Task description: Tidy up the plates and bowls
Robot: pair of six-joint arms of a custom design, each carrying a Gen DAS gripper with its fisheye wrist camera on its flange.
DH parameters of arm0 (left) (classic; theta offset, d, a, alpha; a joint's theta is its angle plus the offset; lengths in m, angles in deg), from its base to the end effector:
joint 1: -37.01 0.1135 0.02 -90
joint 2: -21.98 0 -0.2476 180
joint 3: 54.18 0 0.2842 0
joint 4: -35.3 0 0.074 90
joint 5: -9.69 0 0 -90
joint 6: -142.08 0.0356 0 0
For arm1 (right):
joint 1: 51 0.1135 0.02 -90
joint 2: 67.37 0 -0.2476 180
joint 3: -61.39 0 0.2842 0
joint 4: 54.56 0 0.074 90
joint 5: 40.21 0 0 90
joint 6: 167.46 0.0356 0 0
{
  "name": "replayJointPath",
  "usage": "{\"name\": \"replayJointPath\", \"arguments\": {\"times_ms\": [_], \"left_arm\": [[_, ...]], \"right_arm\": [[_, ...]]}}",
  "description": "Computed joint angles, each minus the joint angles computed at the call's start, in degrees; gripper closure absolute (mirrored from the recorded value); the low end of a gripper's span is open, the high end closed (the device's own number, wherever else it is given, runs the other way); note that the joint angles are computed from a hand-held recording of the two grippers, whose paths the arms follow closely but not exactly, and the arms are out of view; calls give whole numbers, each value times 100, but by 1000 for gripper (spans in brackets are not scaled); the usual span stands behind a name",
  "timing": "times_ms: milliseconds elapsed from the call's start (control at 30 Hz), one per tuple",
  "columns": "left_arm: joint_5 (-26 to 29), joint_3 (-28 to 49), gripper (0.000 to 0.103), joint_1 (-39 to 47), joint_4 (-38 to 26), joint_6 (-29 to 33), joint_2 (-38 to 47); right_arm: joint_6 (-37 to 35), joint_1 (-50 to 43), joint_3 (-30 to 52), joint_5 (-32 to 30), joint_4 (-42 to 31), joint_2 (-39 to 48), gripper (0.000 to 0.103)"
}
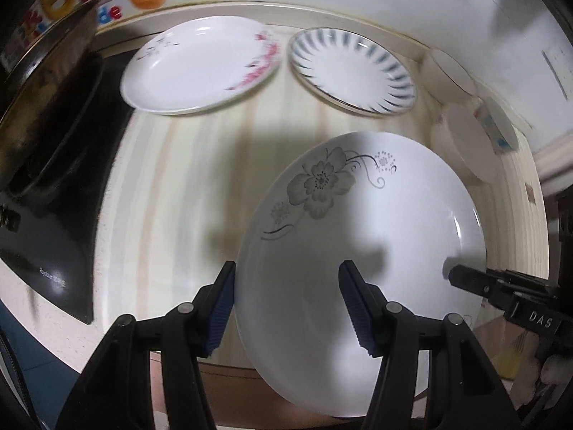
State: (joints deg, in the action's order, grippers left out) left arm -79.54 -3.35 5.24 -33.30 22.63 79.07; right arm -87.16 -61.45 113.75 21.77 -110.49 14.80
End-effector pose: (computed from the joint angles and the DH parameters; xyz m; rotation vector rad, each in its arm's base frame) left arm 0.1669 -0.1039 0.1846 0.0616 2.9127 -0.2140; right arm 0.2397 -0.0272 0.1124 -0.0079 2.9039 0.6945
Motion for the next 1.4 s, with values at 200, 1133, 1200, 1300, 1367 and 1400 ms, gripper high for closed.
{"name": "replayJointPath", "arguments": {"times_ms": [200, 1133, 1200, 1300, 1367, 1400], "left_arm": [[-34, 192, 48, -880, 275, -441, 413], [-56, 1042, 48, -1913, 1417, -794, 2685], [-79, 1085, 48, -1959, 1350, -826, 2699], [-159, 1146, 48, -2004, 1257, -815, 2730], [-240, 1222, 48, -2071, 1186, -809, 2796], [-260, 1222, 48, -2108, 1161, -811, 2788]], "right_arm": [[-860, -1224, -254, -82, -565, -462, 77], [-2137, -3420, 278, 95, -304, 1065, 77], [-2064, -3353, 338, 57, -298, 1132, 77], [-2057, -3345, 373, 60, -313, 1193, 77], [-2182, -3445, 460, 80, -366, 1343, 77], [-2209, -3464, 476, 105, -374, 1391, 77]]}}
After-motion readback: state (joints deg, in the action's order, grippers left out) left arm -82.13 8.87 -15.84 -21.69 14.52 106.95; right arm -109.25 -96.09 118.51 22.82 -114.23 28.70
